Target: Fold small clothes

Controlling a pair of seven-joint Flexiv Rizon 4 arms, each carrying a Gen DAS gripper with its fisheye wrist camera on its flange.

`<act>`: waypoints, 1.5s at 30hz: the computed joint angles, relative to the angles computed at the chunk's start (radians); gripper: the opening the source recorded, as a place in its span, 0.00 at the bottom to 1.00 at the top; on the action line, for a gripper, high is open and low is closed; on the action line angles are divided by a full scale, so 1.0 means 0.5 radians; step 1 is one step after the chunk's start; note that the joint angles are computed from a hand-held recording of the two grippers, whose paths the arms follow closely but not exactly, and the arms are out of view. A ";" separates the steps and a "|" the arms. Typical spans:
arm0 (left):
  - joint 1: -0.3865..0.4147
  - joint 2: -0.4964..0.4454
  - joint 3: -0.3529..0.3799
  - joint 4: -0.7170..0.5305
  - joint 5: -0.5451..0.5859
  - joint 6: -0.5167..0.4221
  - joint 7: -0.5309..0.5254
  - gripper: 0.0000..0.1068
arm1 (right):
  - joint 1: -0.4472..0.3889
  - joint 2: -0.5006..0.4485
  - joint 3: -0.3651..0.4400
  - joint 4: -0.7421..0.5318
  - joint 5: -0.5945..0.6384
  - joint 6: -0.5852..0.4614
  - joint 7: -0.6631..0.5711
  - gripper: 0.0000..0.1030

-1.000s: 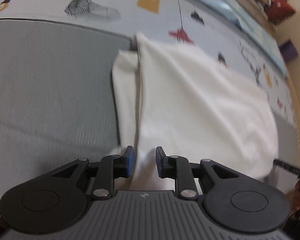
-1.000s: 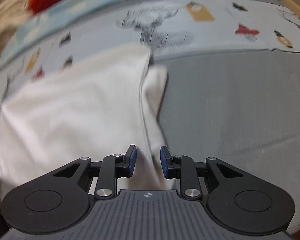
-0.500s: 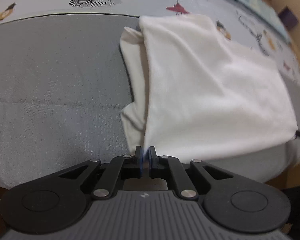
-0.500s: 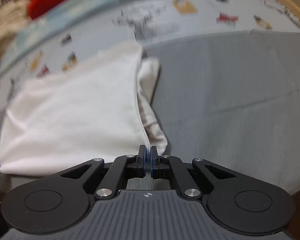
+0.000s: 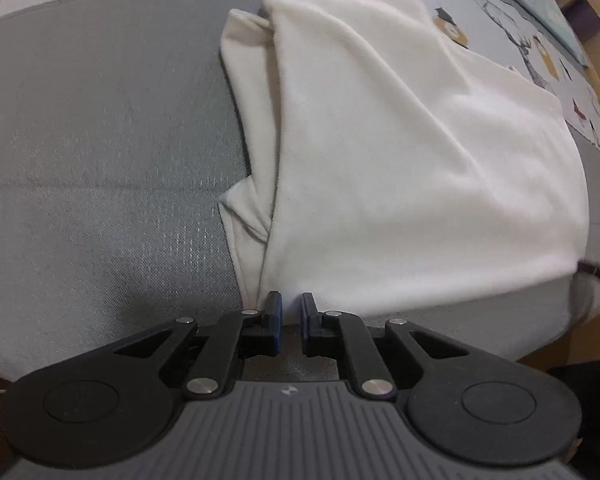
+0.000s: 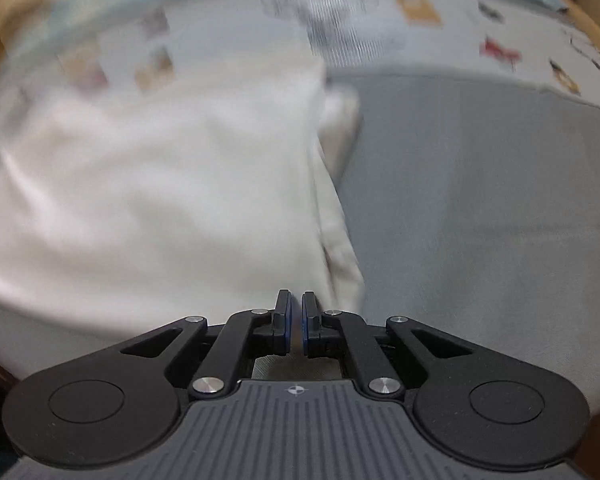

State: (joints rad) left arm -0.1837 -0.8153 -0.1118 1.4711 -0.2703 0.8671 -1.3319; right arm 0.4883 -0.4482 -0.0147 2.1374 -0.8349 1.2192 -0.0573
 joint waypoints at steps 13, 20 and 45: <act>0.154 -0.096 -0.183 -0.004 -0.436 0.481 -0.253 0.48 | 0.080 0.205 -0.306 0.122 -0.916 -0.024 0.916 0.17; 0.026 -0.251 -0.059 -0.316 -0.262 0.252 -0.445 0.56 | -0.068 0.216 -0.196 0.104 -1.111 -0.125 1.145 0.21; -0.233 -0.091 0.395 -0.279 0.511 0.454 -0.703 0.08 | -0.337 0.211 0.189 -0.029 -1.476 -0.458 1.243 0.20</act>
